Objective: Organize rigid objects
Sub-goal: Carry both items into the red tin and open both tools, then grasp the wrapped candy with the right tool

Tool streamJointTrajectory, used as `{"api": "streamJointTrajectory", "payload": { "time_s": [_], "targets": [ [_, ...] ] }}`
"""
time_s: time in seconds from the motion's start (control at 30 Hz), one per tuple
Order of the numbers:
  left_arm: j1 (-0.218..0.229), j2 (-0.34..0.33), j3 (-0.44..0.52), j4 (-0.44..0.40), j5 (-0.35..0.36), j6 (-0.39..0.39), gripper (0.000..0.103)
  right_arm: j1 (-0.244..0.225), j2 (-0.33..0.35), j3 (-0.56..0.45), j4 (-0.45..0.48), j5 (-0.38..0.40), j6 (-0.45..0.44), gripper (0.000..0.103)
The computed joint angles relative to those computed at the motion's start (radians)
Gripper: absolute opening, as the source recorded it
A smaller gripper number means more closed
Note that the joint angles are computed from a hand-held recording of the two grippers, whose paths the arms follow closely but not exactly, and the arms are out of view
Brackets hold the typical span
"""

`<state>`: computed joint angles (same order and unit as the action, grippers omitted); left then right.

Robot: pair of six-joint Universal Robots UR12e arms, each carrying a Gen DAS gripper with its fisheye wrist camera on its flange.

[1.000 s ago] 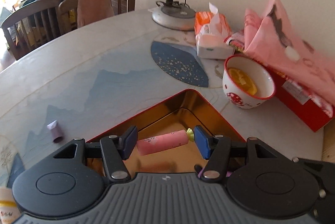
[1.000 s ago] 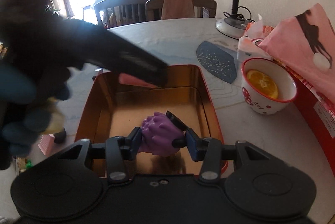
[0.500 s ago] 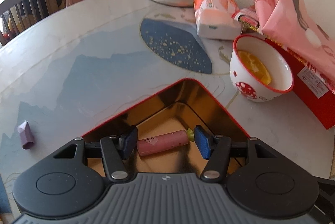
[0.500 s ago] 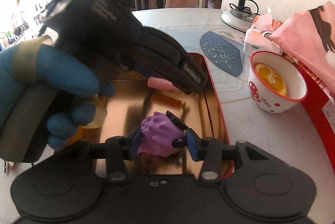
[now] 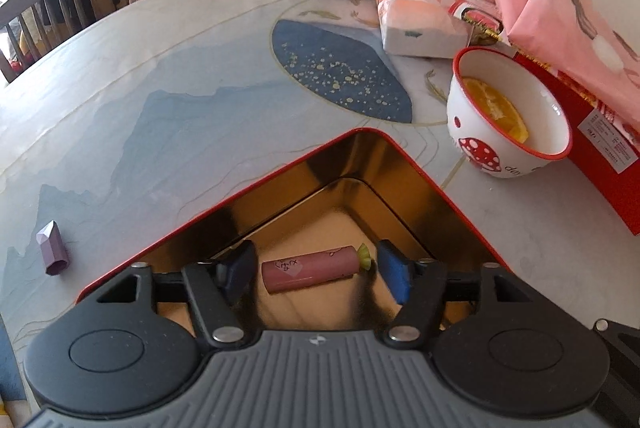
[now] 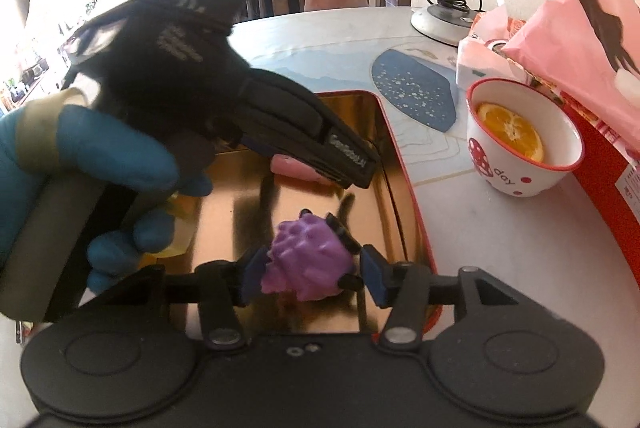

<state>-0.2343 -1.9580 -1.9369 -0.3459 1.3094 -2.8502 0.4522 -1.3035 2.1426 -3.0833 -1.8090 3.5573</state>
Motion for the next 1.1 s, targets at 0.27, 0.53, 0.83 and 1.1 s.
{"api": "streamJointTrajectory", "payload": {
  "time_s": [0.27, 0.53, 0.83, 1.1],
  "targets": [
    [0.018, 0.035, -0.040, 0.041, -0.029, -0.021, 0.074, 0.003, -0.016, 0.020, -0.035, -0.019, 0.028, 0.064],
    [0.057, 0.106, -0.104, 0.091, -0.077, -0.014, 0.075, 0.016, -0.038, 0.022, -0.041, -0.028, 0.041, 0.071],
    [0.150, 0.211, -0.199, 0.132, -0.178, -0.024, 0.075, 0.060, -0.059, 0.010, -0.028, -0.061, 0.056, 0.079],
    [0.272, 0.326, -0.294, 0.157, -0.238, 0.002, 0.077, 0.128, -0.062, -0.023, -0.006, -0.114, 0.085, 0.089]
  ]
}}
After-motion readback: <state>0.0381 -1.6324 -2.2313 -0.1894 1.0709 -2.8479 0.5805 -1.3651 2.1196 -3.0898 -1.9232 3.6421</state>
